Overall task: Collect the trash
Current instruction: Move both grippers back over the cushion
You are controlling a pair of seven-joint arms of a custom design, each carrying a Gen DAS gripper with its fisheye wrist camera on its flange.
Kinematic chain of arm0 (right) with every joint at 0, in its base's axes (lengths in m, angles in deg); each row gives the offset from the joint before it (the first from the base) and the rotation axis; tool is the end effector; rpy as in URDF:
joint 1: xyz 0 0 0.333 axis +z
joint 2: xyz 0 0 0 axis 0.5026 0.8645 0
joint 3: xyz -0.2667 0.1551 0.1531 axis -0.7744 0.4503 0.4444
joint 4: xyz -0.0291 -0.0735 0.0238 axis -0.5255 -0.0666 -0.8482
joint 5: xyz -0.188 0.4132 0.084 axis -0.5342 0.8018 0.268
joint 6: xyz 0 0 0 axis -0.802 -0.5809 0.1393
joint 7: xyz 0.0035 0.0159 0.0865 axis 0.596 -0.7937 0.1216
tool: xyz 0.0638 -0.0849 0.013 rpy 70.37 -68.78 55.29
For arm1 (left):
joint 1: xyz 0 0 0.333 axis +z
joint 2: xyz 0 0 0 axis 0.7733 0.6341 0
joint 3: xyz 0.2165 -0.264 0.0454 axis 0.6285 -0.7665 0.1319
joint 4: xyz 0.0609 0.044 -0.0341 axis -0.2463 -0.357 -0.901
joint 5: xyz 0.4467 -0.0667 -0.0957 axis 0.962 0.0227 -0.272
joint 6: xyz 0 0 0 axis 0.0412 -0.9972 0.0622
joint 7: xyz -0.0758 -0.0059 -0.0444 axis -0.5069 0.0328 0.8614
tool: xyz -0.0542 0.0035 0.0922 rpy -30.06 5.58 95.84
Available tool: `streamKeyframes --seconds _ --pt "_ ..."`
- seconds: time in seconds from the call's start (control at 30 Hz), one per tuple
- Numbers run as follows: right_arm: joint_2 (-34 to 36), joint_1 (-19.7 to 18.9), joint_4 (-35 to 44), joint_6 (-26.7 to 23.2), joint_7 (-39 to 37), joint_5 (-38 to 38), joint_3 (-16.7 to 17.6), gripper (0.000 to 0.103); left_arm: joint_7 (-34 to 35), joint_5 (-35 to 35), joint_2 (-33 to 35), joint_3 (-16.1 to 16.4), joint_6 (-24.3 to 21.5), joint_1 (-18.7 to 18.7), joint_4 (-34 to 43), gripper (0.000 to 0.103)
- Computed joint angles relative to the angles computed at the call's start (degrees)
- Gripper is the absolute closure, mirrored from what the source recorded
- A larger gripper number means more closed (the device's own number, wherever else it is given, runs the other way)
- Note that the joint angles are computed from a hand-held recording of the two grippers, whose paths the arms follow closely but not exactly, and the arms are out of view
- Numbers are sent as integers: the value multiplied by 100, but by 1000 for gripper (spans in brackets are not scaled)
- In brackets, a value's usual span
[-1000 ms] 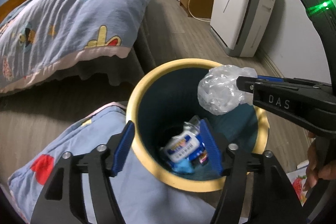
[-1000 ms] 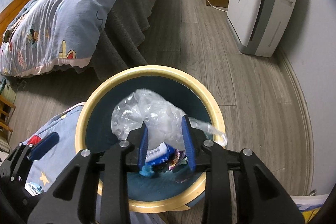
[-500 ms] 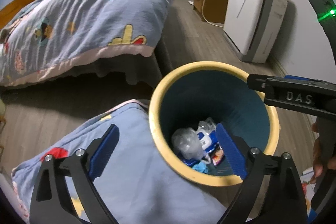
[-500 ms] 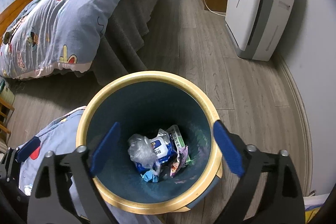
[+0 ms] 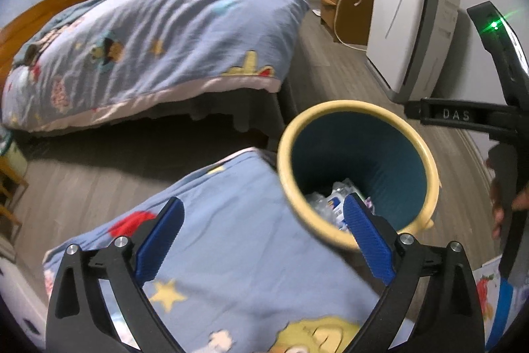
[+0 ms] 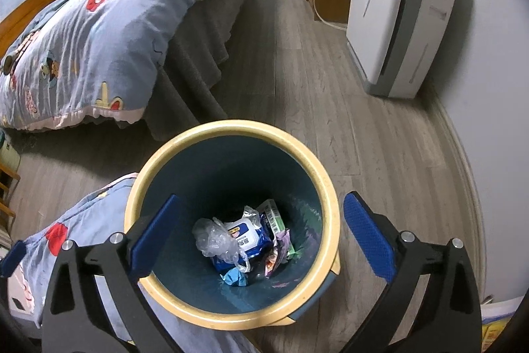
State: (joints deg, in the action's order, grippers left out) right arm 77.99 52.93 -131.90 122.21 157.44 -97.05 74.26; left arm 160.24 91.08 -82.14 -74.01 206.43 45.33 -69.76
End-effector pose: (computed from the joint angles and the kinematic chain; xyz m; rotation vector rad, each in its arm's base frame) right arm 0.6526 0.3178 0.4336 -1.7091 2.0762 -0.5110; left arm 0.6083 -0.1677 0.4358 -1.6121 2.0481 -0.6018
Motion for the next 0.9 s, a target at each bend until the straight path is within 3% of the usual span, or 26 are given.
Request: streamKeyframes --seconds 0.17,0.43,0.67,0.83,0.9 --pt "-307 113 -180 75 -133 -58 140 6 60 -92 -902 15 -71 269 -667 7" --pt "-777 351 -573 561 -294 718 545 6 880 -1341 -2537 204 -226 642 -1834 6" --pt "-763 791 -603 435 -427 1086 828 6 1370 -1974 -3887 376 -686 1137 -2757 6" --pt "-636 1140 -592 75 -598 1165 992 6 1784 -2085 -4443 390 -886 1486 -3309 6" --pt "-564 1262 -544 -70 -564 1089 1009 6 1839 -2079 -4491 367 -1244 1659 -3409 6"
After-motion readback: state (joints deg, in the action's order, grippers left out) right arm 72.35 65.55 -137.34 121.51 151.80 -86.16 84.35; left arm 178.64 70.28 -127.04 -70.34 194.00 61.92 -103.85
